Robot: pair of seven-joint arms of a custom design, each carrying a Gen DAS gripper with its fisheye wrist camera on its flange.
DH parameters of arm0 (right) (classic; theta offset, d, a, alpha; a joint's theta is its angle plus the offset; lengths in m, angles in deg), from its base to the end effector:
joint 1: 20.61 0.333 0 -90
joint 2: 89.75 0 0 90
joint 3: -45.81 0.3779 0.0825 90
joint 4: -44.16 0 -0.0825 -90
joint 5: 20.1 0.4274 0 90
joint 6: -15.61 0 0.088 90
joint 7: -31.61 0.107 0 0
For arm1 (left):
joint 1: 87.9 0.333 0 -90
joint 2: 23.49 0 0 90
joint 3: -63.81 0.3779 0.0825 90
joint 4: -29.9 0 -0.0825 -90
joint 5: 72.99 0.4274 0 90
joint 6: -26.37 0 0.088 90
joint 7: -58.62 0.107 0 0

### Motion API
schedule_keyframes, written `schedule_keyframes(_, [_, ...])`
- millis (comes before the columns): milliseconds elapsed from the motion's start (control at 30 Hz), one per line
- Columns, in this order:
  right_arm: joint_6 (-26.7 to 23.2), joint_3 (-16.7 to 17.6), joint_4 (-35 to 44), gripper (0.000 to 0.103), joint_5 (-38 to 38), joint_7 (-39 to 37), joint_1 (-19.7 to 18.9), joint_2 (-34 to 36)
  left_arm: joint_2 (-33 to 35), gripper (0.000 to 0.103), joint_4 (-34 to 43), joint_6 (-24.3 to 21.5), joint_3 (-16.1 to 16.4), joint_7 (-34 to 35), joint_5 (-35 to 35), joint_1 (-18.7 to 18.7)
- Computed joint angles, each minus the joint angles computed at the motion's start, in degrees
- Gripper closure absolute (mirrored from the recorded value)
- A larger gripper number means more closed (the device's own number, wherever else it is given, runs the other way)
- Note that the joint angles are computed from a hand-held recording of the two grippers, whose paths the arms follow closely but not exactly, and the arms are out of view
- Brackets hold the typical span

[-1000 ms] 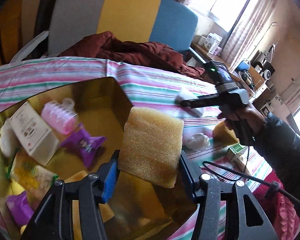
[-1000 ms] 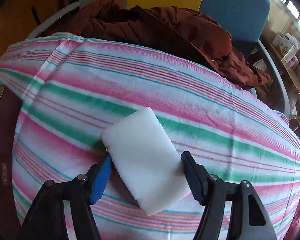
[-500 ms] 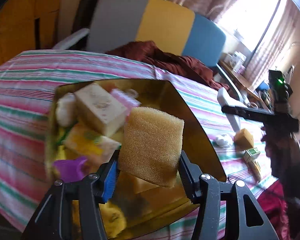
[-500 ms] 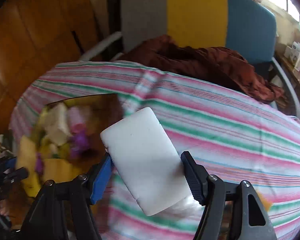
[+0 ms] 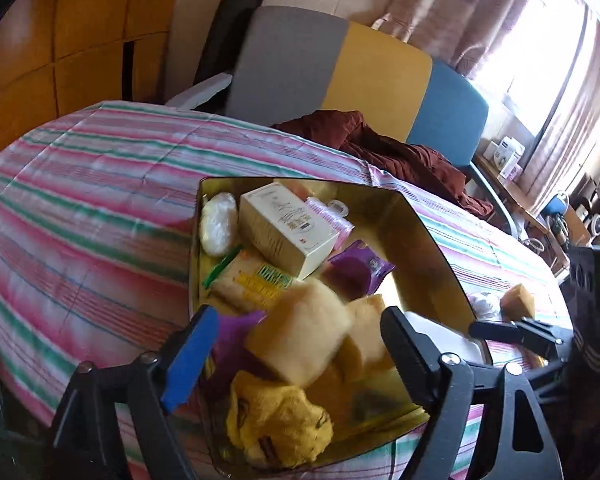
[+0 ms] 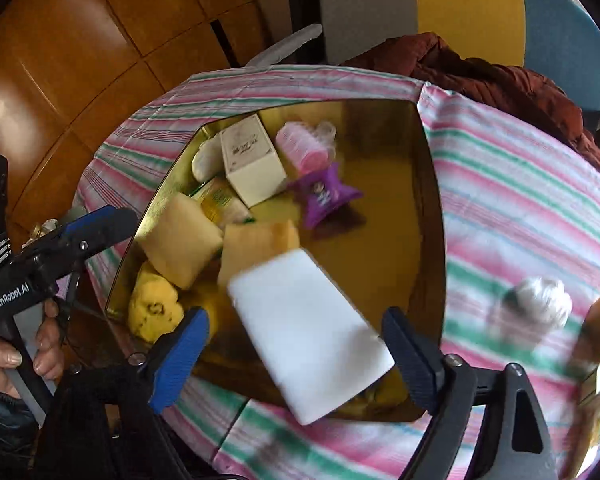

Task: Organize objects
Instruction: 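Release the sponge into the tray with the left tool while the right tool releases the white block, then withdraw both tools from the tray toward the remaining items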

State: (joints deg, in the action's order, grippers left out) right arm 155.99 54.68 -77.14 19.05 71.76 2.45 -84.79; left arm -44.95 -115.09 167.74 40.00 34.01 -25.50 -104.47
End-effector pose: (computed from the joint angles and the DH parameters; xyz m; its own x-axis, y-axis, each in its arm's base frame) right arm 0.5267 0.3265 0.4345 0.8176 -0.5140 -0.2595 -0.5725 -0.6780 -0.4611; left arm 0.3458 -0.3047 0.4571 0.5344 -0.7988 0.2765 -0.5192 -0.5683 -0.6383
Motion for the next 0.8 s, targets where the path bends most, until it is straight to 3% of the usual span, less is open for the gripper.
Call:
schedule_keyframes(200, [1.4,-0.3,-3.6,0.012,3.9,-2.2,-0.4,-2.5,-0.8,0.018,-0.4,-2.0,-1.2,-0.4,-1.2,-1.3])
schedule_keyframes(500, [6.0,-0.8,-8.5,0.012,7.6,-5.0,0.5,-6.3,2.2,0.017,5.0,-13.8,-3.3,2.7,-0.4,-4.8])
schedule_keyframes(633, [9.6,-1.0,-10.4,0.012,9.0,-6.6,1.2,-8.1,4.7,0.011,8.8,-21.1,-4.4,3.5,2.1,-6.4])
schedule_keyframes(800, [12.5,-1.5,-11.5,0.012,10.5,-8.4,1.9,-9.3,6.6,0.010,10.9,-23.3,-3.1,5.1,3.6,-8.5])
